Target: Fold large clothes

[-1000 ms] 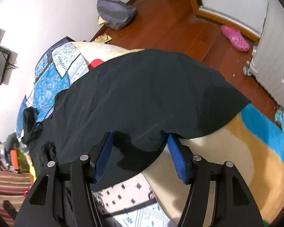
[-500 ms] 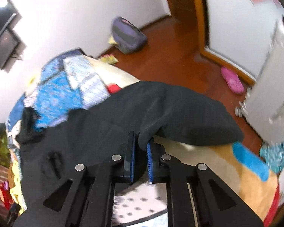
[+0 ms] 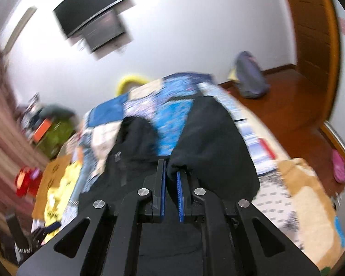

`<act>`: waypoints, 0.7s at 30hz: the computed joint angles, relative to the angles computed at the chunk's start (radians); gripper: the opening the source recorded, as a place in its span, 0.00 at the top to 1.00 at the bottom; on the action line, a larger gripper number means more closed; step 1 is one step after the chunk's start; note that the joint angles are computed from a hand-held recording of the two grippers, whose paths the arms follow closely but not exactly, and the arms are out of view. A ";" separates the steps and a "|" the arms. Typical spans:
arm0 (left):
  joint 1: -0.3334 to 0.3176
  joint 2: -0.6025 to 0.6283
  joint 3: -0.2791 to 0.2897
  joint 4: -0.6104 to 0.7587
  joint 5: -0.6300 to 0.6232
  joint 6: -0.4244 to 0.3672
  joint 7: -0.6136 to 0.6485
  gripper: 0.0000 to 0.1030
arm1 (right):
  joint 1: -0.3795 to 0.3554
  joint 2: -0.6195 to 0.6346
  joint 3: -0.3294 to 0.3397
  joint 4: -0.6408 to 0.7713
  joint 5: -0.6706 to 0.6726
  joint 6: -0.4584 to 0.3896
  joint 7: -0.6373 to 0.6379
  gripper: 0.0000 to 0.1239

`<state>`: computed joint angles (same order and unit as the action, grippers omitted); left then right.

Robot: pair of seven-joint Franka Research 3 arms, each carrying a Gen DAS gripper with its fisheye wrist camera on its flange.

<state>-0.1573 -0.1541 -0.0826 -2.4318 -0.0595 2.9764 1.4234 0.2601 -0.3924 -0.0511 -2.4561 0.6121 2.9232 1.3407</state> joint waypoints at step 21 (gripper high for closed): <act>0.019 -0.079 0.010 -0.088 0.051 -0.032 -0.023 0.17 | -0.004 0.165 0.086 0.060 -0.189 -0.401 0.062 0.77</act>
<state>-0.1380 -0.2333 -0.0730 -2.5193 -0.0085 2.9444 1.4008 0.2562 -0.2271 0.0353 -2.3958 0.4230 2.5219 1.4024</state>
